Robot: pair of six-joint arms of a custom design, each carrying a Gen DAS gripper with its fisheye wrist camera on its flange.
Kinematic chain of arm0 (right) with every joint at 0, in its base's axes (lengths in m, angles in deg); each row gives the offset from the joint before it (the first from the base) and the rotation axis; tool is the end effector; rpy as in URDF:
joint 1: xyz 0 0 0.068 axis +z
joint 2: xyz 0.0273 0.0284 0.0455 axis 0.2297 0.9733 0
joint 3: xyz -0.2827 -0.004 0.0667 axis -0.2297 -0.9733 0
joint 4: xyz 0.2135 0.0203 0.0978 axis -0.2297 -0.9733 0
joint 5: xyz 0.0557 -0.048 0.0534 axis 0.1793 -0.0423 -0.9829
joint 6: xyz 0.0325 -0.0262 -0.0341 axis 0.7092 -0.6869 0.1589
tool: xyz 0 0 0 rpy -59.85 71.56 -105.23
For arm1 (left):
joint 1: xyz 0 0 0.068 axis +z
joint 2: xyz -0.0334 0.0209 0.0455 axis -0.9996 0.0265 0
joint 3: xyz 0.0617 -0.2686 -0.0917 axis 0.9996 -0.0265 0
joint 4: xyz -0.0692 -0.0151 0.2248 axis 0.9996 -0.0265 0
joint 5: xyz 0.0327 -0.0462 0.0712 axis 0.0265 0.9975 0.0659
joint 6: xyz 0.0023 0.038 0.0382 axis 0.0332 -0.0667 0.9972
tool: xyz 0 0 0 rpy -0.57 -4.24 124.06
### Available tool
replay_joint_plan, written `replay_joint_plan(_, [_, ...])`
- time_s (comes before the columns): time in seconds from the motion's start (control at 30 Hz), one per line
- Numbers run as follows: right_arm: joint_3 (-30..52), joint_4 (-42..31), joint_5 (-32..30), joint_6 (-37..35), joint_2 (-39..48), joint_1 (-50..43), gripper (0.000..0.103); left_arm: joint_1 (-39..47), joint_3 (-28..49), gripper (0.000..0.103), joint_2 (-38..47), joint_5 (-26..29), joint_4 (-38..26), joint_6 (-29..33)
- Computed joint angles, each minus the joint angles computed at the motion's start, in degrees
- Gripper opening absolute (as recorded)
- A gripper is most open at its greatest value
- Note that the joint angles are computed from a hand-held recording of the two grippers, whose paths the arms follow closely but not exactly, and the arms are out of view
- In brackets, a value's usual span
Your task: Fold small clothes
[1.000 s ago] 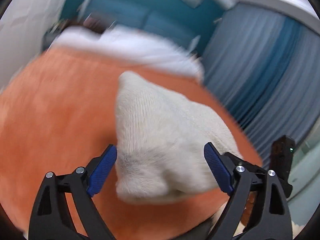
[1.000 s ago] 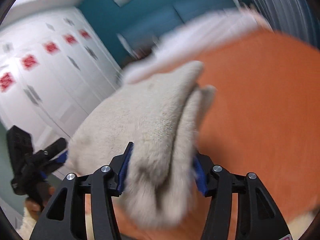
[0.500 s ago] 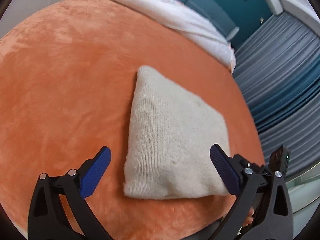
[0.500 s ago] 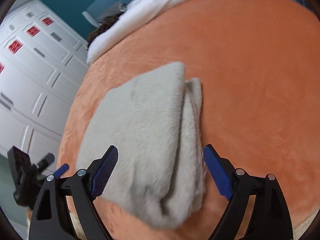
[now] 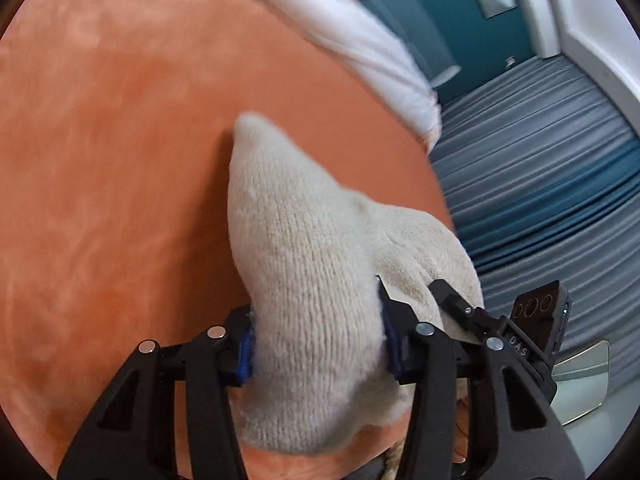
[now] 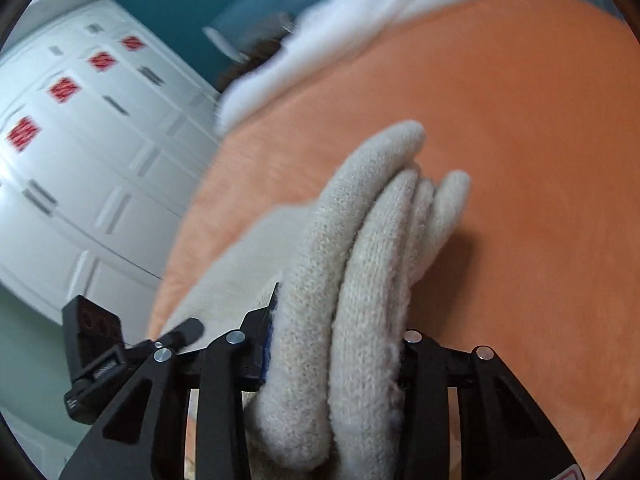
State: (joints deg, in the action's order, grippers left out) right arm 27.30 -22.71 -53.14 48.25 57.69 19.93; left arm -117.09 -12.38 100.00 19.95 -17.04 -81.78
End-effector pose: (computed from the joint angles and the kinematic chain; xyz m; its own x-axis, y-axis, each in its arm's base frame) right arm 0.2302 0.0407 0.2904 -0.7747 0.3275 -0.5408 -0.0465 0.8235 0.5653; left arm 0.2371 -0.1445 0.2600 -0.8673 -0.2906 -0.4041 0.1214 0.6639 -0.7379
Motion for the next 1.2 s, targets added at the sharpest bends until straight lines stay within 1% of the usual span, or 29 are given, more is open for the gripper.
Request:
replay_joint_plan(0.07, [1.4, 1.7, -0.9, -0.4, -2.2, 0.2, 0.037, 0.8, -0.3, 0.048, -3.8, -0.9, 0.3, 0.5])
replay_joint_plan(0.13, [0.3, 3.2, -1.8, -0.7, -2.0, -1.2, 0.040, 1.7, -0.6, 0.053, -3.8, -1.1, -0.2, 1.7])
replay_joint_plan(0.17, [-1.6, 4.2, -1.5, -1.4, -0.6, -2.2, 0.044, 1.6, -0.2, 0.055, -2.2, -2.3, -1.6, 3.4])
replay_joint_plan(0.2, [-3.2, 4.8, -0.5, -2.6, 2.8, -2.8, 0.047, 1.1, 0.0, 0.056, 0.5, -3.8, -3.2, 5.1])
replay_joint_plan(0.23, [-3.7, 3.8, 1.3, -3.5, 7.2, -3.1, 0.048, 0.7, -0.3, 0.056, 3.0, -5.5, -4.5, 6.4])
replay_joint_plan(0.27, [-4.0, 2.8, 5.7, -1.9, 11.2, -2.3, 0.042, -0.6, 1.4, 0.050, 6.1, -8.6, -7.7, 6.7])
replay_joint_plan(0.3, [-4.5, 1.3, 6.2, -1.3, 12.3, -2.9, 0.042, -1.4, 0.7, 0.052, 6.8, -10.5, -8.5, 6.6])
replay_joint_plan(0.33, [-5.4, 2.0, 3.5, -1.0, 10.5, -4.3, 0.043, -1.6, -2.1, 0.052, 4.6, -10.7, -5.5, 6.0])
replay_joint_plan(0.37, [-6.4, 1.9, 4.8, -0.1, 5.9, -4.0, 0.047, -2.3, -2.6, 0.052, 2.1, -12.4, -6.5, 5.4])
replay_joint_plan(0.4, [-5.6, -0.5, 6.6, -0.7, 3.0, -3.1, 0.046, -2.9, -2.5, 0.052, 0.5, -13.8, -8.2, 5.6])
replay_joint_plan(0.47, [-3.8, -4.5, 7.9, -3.0, -0.8, -1.0, 0.051, -4.7, -1.9, 0.052, -2.5, -16.8, -11.5, 5.9])
replay_joint_plan(0.53, [-3.1, -6.4, 9.3, -4.3, -1.9, 1.1, 0.052, -6.6, -1.5, 0.053, -4.2, -17.4, -14.5, 5.1])
replay_joint_plan(0.57, [-2.5, -7.1, 9.9, -4.8, -1.0, 1.9, 0.053, -6.8, -0.5, 0.054, -4.0, -17.0, -15.7, 5.1])
replay_joint_plan(0.63, [-1.9, -7.6, 11.2, -5.4, 2.7, 2.9, 0.053, -9.4, -1.7, 0.057, -5.2, -17.8, -17.4, 4.8])
replay_joint_plan(0.67, [-1.9, -7.0, 11.3, -5.9, 5.6, 2.7, 0.053, -10.0, -0.2, 0.058, -3.2, -18.4, -18.1, 5.4])
replay_joint_plan(0.7, [-2.0, -6.3, 10.8, -6.2, 7.4, 2.2, 0.053, -11.8, -0.9, 0.058, -3.0, -19.9, -18.8, 5.8])
replay_joint_plan(0.73, [-2.0, -6.3, 10.4, -6.5, 8.0, 1.5, 0.050, -13.1, -0.7, 0.058, -1.9, -21.3, -19.5, 5.7])
replay_joint_plan(0.77, [-0.9, -6.1, 10.2, -6.0, 9.0, 1.6, 0.043, -14.2, -0.7, 0.058, -1.4, -22.3, -20.2, 5.4])
replay_joint_plan(0.8, [0.2, -6.4, 8.6, -6.4, 9.1, 1.0, 0.020, -14.8, -1.1, 0.057, -1.1, -23.2, -20.2, 5.2])
replay_joint_plan(0.83, [1.8, -7.1, 6.4, -6.6, 8.6, 0.3, 0.019, -14.9, -1.6, 0.055, -0.8, -23.7, -19.7, 5.3])
replay_joint_plan(0.9, [3.6, -6.5, 3.8, -6.4, 6.1, -0.3, 0.018, -14.9, -1.0, 0.044, -0.2, -25.1, -19.8, 5.9])
replay_joint_plan(0.93, [5.1, -6.8, 3.6, -6.6, 5.5, -0.4, 0.018, -14.7, -0.9, 0.041, 0.2, -25.8, -19.1, 6.2])
replay_joint_plan(0.97, [5.7, -7.1, 3.4, -6.9, 5.0, -0.6, 0.018, -14.6, -0.5, 0.035, 0.3, -26.3, -19.0, 6.5])
replay_joint_plan(1.0, [5.9, -7.1, 3.3, -7.4, 4.8, -1.1, 0.018, -14.1, 0.1, 0.034, 0.7, -26.4, -19.0, 6.9])
replay_joint_plan(1.03, [5.6, -7.0, 4.7, -8.3, 5.2, -1.1, 0.018, -13.8, 0.8, 0.032, 1.4, -26.7, -19.4, 7.3])
replay_joint_plan(1.07, [5.3, -6.4, 6.9, -9.0, 7.0, -0.6, 0.018, -13.3, 1.4, 0.027, 2.5, -26.3, -19.9, 7.7])
replay_joint_plan(1.13, [3.4, -5.9, 9.6, -10.4, 13.9, -0.9, 0.017, -12.3, 1.5, 0.013, 4.3, -24.6, -20.6, 6.7])
replay_joint_plan(1.17, [1.7, -4.7, 9.1, -10.1, 15.3, -1.5, 0.017, -11.7, 0.7, 0.012, 4.6, -23.5, -20.2, 5.8])
replay_joint_plan(1.2, [0.2, -2.9, 7.9, -9.1, 14.4, -2.3, 0.017, -11.0, -0.3, 0.012, 4.4, -22.2, -19.5, 4.8])
